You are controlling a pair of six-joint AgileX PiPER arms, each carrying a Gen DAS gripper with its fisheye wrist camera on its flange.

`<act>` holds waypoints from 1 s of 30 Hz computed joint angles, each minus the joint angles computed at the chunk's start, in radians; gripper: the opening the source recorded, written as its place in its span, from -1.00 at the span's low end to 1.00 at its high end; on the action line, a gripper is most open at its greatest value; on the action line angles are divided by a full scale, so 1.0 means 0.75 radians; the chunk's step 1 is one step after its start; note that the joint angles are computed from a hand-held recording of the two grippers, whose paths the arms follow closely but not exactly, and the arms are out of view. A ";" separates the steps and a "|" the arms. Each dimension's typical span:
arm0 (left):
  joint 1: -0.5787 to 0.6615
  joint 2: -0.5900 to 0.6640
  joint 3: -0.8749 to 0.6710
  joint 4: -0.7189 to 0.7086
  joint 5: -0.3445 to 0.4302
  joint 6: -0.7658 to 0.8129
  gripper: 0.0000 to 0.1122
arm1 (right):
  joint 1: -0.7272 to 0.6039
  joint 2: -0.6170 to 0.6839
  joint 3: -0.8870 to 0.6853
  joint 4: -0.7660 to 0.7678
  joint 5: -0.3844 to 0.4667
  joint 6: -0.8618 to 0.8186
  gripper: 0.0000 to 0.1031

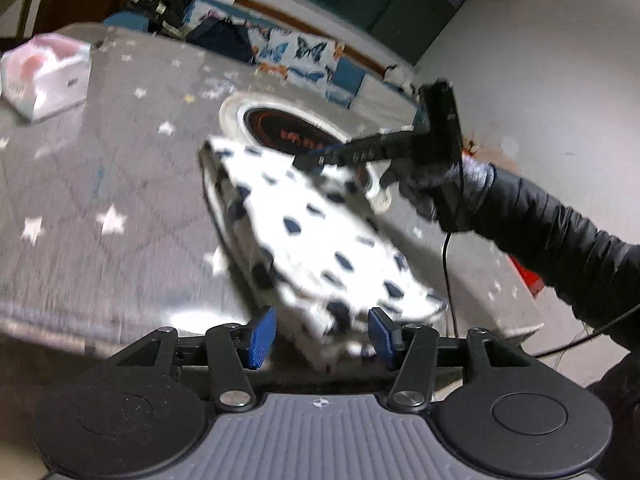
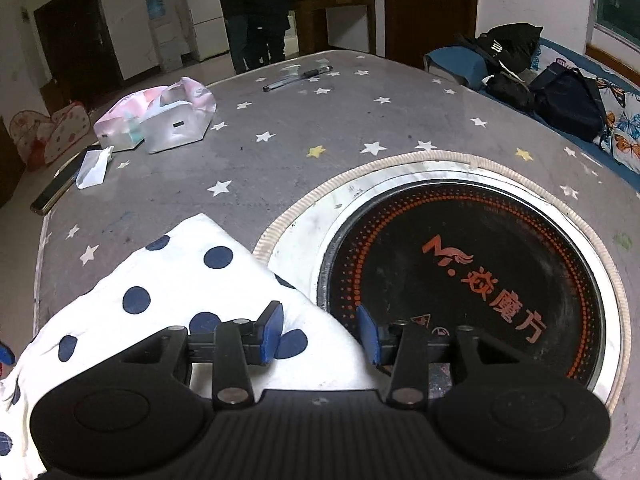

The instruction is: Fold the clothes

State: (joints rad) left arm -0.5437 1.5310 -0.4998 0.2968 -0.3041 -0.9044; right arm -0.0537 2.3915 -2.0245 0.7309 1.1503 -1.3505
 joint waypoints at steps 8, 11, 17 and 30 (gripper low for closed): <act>-0.031 0.081 -0.021 -0.010 -0.015 0.017 -0.02 | -0.010 0.008 -0.002 -0.017 0.010 0.028 -0.44; -0.035 0.122 -0.051 -0.071 -0.014 0.103 -0.06 | -0.014 -0.045 0.083 -0.006 -0.047 -0.017 -0.63; 0.016 0.196 -0.110 -0.089 -0.027 0.157 -0.24 | -0.046 -0.127 0.233 0.013 -0.176 -0.061 -0.73; 0.186 0.460 -0.555 -0.046 0.160 0.356 -0.24 | -0.221 -0.295 0.558 0.053 -0.573 -0.042 -0.74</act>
